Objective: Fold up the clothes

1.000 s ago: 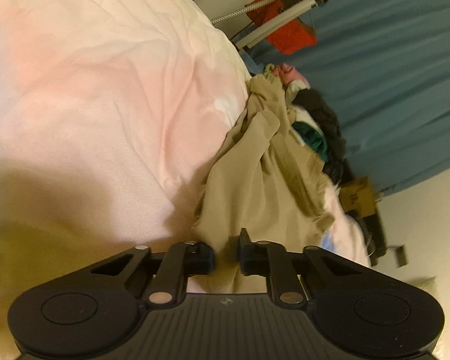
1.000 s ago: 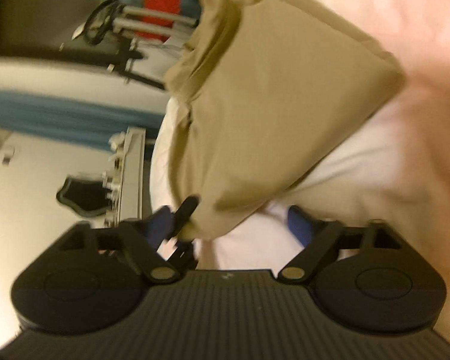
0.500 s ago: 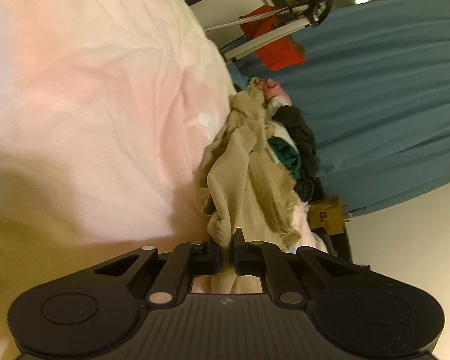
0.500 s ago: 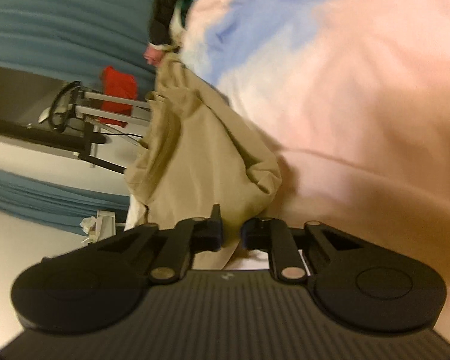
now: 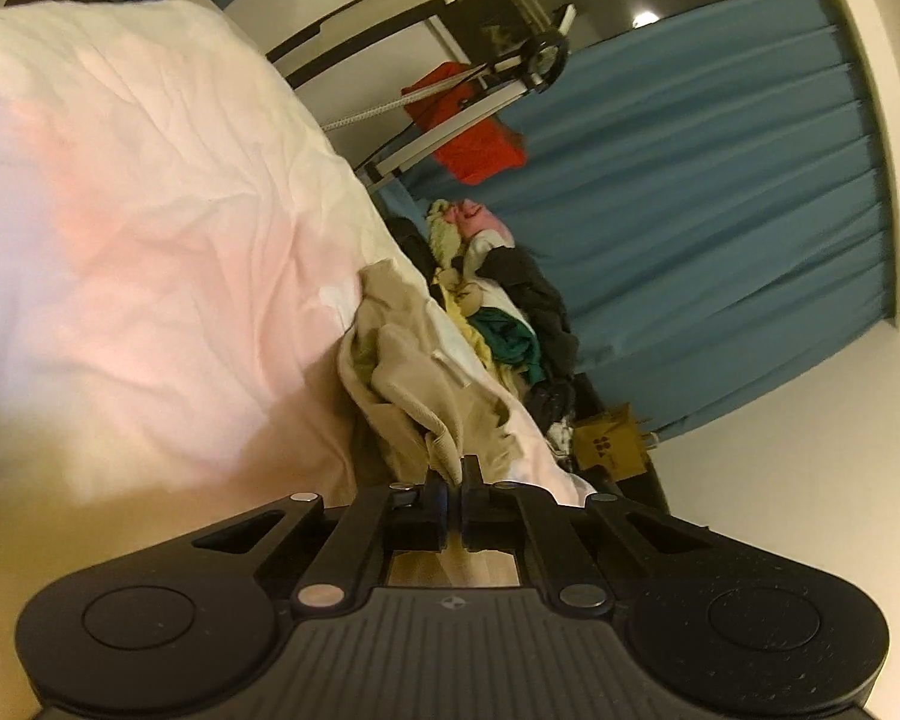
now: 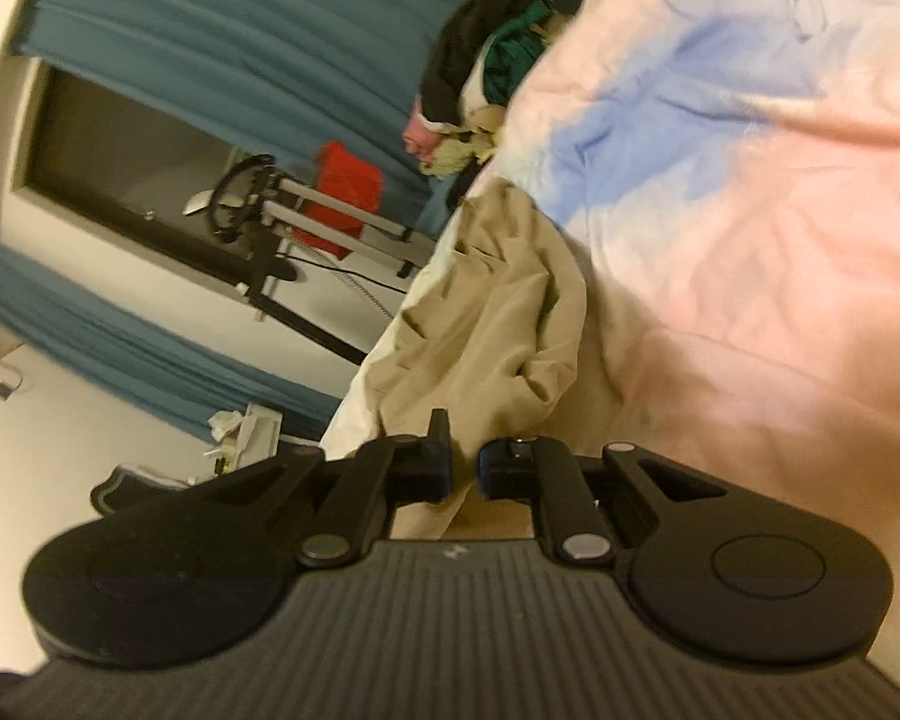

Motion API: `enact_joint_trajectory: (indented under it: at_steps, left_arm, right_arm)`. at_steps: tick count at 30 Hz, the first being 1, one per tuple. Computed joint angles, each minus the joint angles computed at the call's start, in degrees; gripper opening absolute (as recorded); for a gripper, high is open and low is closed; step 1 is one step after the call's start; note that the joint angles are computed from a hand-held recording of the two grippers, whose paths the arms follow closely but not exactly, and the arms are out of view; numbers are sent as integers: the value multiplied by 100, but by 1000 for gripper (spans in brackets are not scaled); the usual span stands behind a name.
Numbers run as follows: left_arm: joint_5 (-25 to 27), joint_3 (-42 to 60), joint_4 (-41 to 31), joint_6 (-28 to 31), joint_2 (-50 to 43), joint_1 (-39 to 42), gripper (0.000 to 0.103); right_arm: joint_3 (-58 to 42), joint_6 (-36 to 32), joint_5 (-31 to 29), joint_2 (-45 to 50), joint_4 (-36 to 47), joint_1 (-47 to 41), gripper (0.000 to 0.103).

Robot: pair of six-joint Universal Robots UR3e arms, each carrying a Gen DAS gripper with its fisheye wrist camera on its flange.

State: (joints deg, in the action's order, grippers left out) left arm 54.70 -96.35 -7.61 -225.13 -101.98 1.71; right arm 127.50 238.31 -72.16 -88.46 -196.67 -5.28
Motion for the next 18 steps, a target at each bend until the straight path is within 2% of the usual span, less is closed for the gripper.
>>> enact_joint_trajectory:
  at_steps: [2,5,8,11,12,14,15,17,18]
  left_arm:
    - [-111,-640,-38,87,654,126,3]
    - [-557,-1658,-455,254,1879,517,3]
    - [-940,-2393,-1486,646,3356,967,3]
    - [-1368,-2845,-2869,1027,4832,1551,3]
    - [-1489,-2877,-3270,1141,5148,1707,3]
    - [-1541,-2770,-3508,1231,5228,1756,3]
    - [-1459,-2668,-3372,1183,5060,1656,3]
    - [-1160,-2408,-3042,983,4656,1358,3]
    - [-1006,-2171,-2689,957,4171,1118,3]
  right_arm:
    - [543,48,-140,-578,-22,148,11]
    - [1299,108,-554,-1610,126,491,11]
    - [1725,277,-1100,-2476,365,989,11]
    - [1688,34,-1480,-3215,1159,1389,11]
    - [1646,-25,-1428,-3423,1433,1361,11]
    - [1547,-138,-1196,-3828,1999,1185,12]
    - [1490,-198,-1075,-4025,2285,1090,12]
    - [1353,-286,-842,-3970,2354,848,12]
    - [1220,-334,-769,-3813,2355,746,12]
